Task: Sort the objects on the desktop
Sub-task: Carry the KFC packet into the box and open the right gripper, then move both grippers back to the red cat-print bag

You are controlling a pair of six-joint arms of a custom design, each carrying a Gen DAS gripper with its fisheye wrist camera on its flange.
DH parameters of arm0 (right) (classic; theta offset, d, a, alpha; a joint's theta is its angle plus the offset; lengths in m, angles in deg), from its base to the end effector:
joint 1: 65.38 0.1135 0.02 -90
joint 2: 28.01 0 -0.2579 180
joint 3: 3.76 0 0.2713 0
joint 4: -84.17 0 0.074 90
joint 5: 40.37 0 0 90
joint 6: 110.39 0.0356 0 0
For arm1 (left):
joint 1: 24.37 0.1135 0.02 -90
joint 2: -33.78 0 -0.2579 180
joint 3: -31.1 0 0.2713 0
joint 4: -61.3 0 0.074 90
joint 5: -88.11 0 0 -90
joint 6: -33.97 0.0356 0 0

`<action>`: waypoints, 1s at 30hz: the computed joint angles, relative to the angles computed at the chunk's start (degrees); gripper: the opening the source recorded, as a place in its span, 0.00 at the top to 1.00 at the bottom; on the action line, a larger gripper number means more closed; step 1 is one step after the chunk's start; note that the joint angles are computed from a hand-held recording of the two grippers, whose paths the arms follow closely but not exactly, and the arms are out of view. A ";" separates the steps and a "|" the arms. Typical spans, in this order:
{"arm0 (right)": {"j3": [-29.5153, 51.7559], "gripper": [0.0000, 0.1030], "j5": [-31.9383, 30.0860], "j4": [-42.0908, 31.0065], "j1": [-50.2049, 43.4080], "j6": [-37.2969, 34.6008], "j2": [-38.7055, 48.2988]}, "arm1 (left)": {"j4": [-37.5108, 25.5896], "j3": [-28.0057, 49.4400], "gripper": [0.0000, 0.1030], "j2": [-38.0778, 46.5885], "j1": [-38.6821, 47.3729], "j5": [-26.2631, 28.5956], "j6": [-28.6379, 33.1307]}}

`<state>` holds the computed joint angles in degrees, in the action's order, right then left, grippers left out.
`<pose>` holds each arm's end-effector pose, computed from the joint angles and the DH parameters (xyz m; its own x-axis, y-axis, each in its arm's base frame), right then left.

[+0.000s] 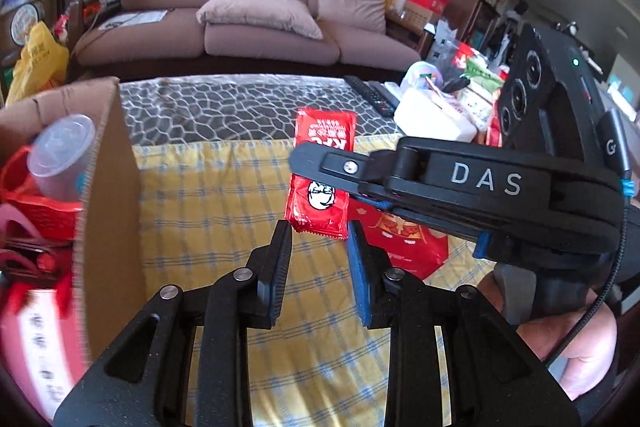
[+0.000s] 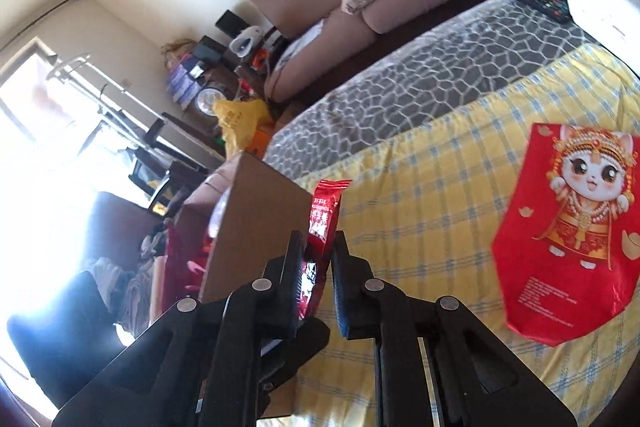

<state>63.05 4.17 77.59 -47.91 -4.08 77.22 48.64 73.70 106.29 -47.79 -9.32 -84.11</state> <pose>0.3456 0.1354 0.1238 -0.8415 -0.0583 -0.5371 -0.4741 0.5565 0.6823 0.2387 -0.0984 0.1503 -0.6921 -0.2089 -0.6909 -0.0216 0.9628 -0.2695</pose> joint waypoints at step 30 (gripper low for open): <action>4.01 0.75 14.89 2.44 19.76 -0.19 2.51 | -17.12 -12.05 0.33 -26.59 38.99 19.32 14.56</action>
